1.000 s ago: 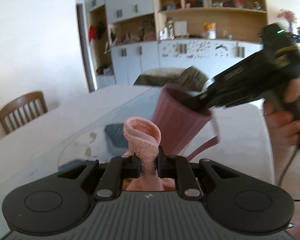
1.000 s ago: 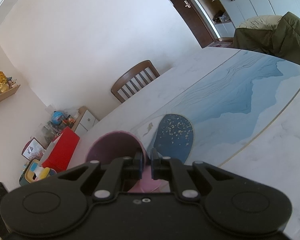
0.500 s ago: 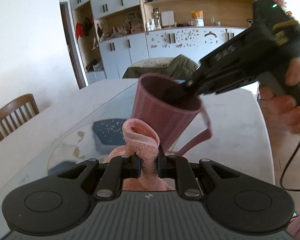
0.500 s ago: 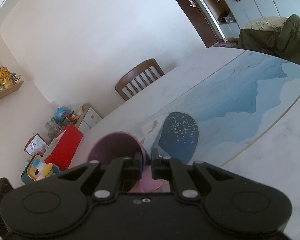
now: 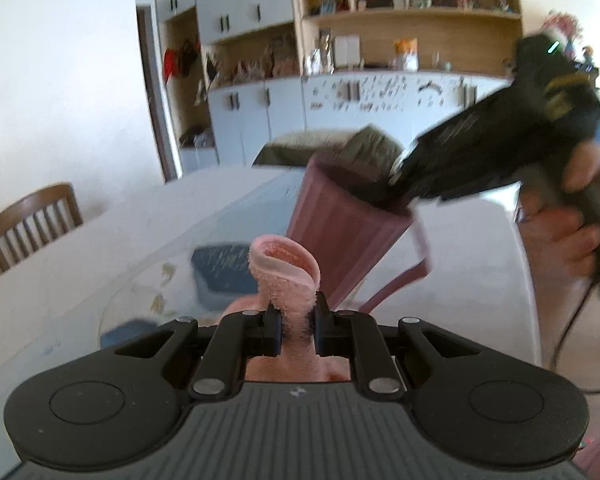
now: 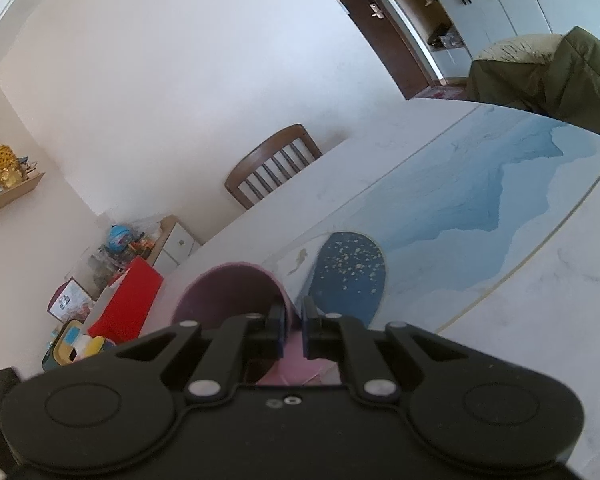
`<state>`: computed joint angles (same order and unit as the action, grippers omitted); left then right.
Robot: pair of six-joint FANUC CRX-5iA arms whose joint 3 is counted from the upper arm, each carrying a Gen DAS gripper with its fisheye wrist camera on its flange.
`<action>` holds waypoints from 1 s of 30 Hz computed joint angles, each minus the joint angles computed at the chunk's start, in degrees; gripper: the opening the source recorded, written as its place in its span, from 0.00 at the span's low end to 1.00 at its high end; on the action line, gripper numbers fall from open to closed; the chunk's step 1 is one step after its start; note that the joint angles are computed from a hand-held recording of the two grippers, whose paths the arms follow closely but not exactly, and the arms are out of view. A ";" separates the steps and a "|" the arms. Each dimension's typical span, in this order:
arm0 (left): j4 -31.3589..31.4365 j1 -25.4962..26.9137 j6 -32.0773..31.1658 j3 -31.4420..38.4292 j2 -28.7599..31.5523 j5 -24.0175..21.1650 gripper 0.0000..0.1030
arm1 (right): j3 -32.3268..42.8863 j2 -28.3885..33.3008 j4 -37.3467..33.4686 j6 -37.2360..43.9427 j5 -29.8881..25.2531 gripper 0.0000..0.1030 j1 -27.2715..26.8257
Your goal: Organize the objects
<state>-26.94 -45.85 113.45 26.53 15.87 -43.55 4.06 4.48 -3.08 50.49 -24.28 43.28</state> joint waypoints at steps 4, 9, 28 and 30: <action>0.57 -0.57 -1.06 -0.80 -0.71 3.40 0.14 | 0.26 0.37 -0.69 0.16 -0.38 0.07 0.00; 2.49 0.14 -3.13 0.72 0.94 2.78 0.14 | 0.59 0.29 -1.42 1.27 -0.32 0.07 0.32; -0.39 -1.66 0.23 -2.08 -1.20 2.55 0.14 | -1.18 0.37 6.81 -6.14 0.61 0.07 0.79; 1.65 -1.78 -2.31 -2.07 -1.20 3.98 0.14 | -1.04 0.50 6.28 -5.65 0.66 0.07 0.90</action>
<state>-25.30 -47.64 111.14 24.46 14.67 -39.57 3.02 4.98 3.19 44.85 -23.62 44.18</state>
